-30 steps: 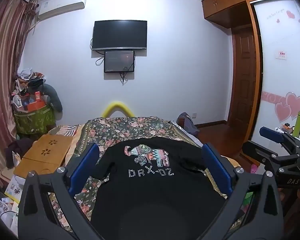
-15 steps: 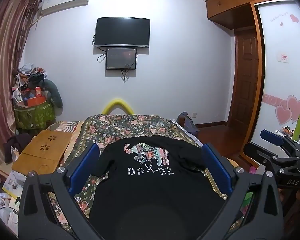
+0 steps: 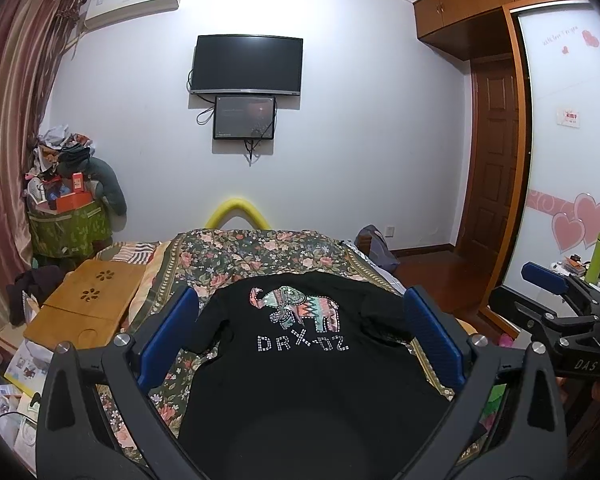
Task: Fold small clothes
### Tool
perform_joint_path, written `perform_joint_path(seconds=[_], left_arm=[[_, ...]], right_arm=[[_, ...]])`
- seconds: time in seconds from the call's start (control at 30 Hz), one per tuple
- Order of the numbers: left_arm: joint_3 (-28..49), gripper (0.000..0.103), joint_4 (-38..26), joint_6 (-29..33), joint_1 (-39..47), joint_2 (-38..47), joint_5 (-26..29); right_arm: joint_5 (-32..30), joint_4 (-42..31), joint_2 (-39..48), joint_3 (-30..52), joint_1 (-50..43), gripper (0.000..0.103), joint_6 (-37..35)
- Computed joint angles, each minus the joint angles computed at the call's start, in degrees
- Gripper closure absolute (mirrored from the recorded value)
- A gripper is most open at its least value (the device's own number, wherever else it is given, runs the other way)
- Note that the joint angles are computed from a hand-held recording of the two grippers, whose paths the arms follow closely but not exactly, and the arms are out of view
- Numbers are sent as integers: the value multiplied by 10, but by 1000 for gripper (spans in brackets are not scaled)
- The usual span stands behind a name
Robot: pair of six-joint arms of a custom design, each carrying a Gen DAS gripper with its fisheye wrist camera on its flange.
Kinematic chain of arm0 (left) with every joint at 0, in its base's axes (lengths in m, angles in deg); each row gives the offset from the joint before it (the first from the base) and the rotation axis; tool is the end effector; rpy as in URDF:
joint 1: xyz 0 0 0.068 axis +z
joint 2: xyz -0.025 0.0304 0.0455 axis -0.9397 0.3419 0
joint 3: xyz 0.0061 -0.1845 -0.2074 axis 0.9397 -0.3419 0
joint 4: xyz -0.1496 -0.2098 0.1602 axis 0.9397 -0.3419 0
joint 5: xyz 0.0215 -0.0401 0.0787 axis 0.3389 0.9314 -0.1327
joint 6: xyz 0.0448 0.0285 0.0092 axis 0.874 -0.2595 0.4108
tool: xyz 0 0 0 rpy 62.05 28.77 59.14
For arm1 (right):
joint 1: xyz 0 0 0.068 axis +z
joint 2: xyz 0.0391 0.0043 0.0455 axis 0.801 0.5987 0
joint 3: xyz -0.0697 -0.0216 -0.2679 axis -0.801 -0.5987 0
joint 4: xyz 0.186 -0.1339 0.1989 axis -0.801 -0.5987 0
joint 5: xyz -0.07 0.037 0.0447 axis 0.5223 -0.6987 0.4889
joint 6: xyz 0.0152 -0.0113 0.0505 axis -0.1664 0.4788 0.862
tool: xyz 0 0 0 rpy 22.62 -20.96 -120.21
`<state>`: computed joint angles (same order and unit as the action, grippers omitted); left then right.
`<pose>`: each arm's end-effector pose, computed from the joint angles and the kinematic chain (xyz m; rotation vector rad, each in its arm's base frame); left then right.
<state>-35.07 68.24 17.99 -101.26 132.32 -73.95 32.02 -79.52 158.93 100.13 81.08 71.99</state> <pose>0.3137 -0.1843 0.2462 0.3165 1.8447 -0.3070 0.2989 0.1421 0.2535 0.0055 1.8763 0.0874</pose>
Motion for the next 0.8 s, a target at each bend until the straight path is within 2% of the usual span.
perform_joint_path(seconds=[0.8], left_arm=[[-1,0,1,2,-1,0,-3]], right_arm=[[-4,-4,-8,-3,-5,1,5]])
